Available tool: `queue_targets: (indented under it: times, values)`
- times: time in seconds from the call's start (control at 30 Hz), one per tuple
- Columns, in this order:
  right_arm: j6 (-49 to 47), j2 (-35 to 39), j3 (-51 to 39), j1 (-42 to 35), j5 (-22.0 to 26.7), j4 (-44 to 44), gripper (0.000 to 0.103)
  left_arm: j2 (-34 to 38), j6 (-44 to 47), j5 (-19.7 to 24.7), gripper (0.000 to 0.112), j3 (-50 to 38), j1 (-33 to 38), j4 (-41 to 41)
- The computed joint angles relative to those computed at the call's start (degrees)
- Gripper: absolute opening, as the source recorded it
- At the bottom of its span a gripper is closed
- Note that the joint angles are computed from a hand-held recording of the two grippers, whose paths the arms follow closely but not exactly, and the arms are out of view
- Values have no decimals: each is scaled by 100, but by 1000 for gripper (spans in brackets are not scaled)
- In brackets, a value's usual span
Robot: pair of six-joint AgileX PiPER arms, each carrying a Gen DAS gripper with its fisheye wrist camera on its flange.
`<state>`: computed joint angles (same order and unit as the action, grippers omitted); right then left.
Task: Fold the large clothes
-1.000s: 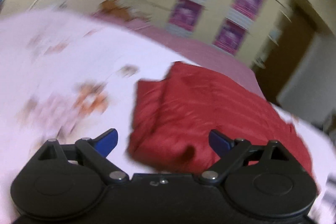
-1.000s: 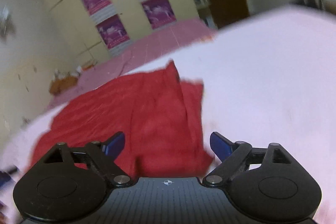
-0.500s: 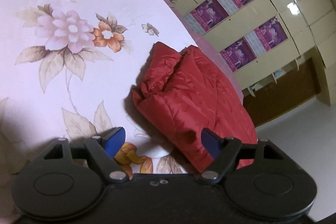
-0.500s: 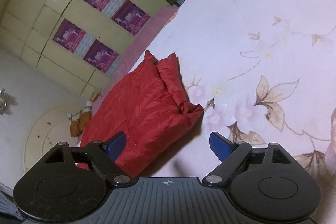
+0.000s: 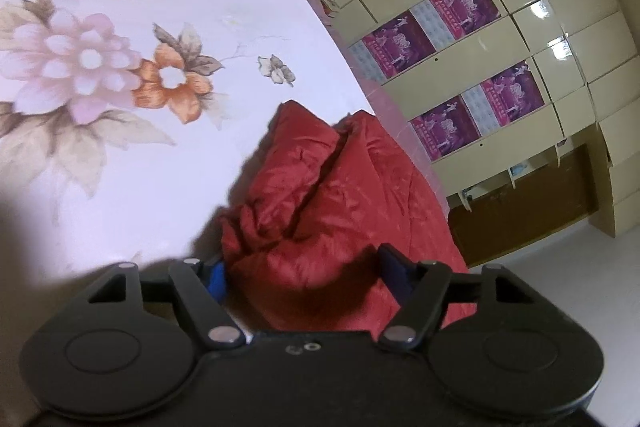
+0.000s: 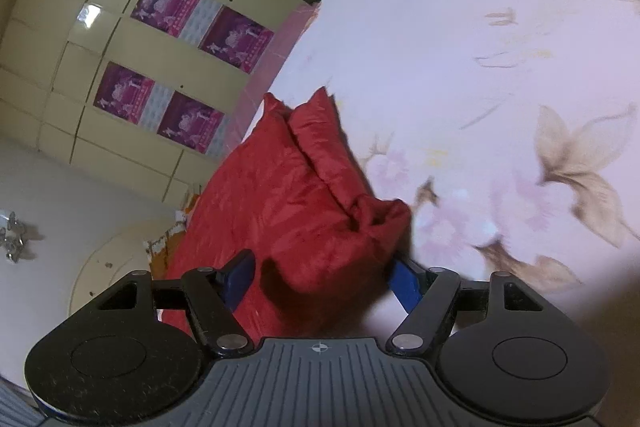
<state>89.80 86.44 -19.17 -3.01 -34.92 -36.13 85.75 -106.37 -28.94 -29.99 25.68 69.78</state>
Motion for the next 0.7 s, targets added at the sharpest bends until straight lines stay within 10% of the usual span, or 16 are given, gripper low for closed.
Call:
queue_targets:
  times: [0.27,0.47,0.7]
  values:
    - [-313,423,-439,326,85,480,64,657,94,28,61,-607,-174,-145]
    - [-217,582,-743,325,331,75,25,736,-289,591,31,-1090,-455,751]
    - [37,-174,-725,413,991,-554,15,-1,-1035,799,19,-870,-539,1825]
